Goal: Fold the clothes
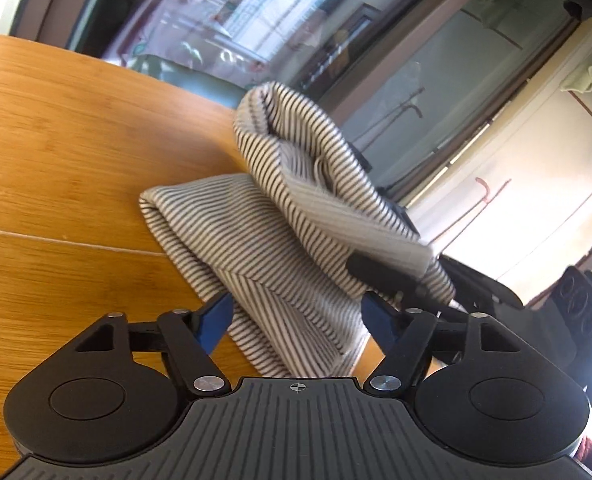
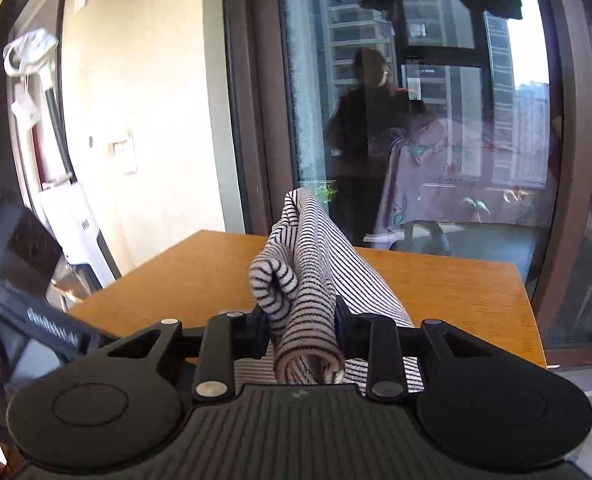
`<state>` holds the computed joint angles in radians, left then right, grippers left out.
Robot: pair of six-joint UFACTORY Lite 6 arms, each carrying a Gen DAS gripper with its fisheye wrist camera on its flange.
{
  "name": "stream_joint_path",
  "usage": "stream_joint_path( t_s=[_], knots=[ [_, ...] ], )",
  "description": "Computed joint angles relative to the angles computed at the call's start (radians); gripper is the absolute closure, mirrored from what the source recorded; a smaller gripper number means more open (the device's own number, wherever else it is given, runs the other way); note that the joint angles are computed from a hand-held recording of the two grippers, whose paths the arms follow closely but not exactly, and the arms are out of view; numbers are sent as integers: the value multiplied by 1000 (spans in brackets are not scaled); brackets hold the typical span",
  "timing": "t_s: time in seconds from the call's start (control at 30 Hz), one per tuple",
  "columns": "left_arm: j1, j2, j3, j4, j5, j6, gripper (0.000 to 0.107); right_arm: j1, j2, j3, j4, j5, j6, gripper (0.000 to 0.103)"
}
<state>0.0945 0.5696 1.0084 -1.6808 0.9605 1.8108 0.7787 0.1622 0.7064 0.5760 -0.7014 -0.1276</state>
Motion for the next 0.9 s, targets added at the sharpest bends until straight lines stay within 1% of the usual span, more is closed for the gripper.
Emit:
stream_joint_path(
  t_s=[0.03, 0.07, 0.13, 0.2, 0.23, 0.27, 0.3, 0.33, 0.37, 0.4, 0.43, 0.47, 0.5, 0.57, 0.6, 0.7, 0.8, 0.83, 0.9],
  knots=[
    [-10, 17, 15, 9, 12, -9, 43, -31, -47, -27, -93, 23, 105, 75],
    [-25, 29, 22, 5, 3, -8, 43, -58, -85, -45, -198, 45, 209, 75],
    [-50, 52, 31, -14, -19, 1, 43, -78, -122, -94, -398, 46, 419, 75],
    [-55, 81, 44, -24, -11, 1, 43, -98, -70, -95, -566, 16, 616, 75],
    [-52, 88, 46, -24, -6, 2, 43, -102, -36, -93, -609, -1, 667, 75],
    [-48, 91, 46, -23, -3, 3, 43, -93, -2, -89, -609, -16, 677, 75],
    [-44, 94, 47, -21, 0, 4, 43, -79, 18, -81, -568, -14, 644, 75],
    [-41, 98, 47, -19, 3, 5, 45, -44, 39, -79, -485, -19, 579, 75],
    [-32, 93, 43, -12, 2, 7, 49, -34, 57, -68, -435, -20, 542, 75],
    [-22, 83, 36, -2, -2, 9, 49, -29, 74, -56, -405, -20, 512, 75],
    [-12, 73, 28, 8, -5, 12, 48, -13, 100, -25, -353, -3, 440, 74],
    [4, 56, 16, 17, -13, 11, 36, 7, 124, 7, -286, 14, 352, 74],
    [23, 36, 2, 25, -23, 10, 28, 42, 139, 22, -206, 14, 247, 74],
    [63, -24, -38, 17, -60, 35, 28, 113, 184, 63, -52, 19, 38, 72],
    [84, -52, -57, 2, -69, 52, 28, 163, 203, 75, 43, 2, -67, 71],
    [148, -106, -64, -20, -19, 45, 28, 272, 298, 145, 270, -81, -336, 66],
    [156, -137, -45, -54, 44, 44, 28, 351, 376, 207, 425, -161, -551, 64],
    [140, -130, -26, -62, 55, 42, 28, 373, 402, 227, 458, -189, -603, 62],
    [108, -116, 13, -80, 76, 38, 29, 383, 398, 228, 464, -188, -610, 57]
  ],
)
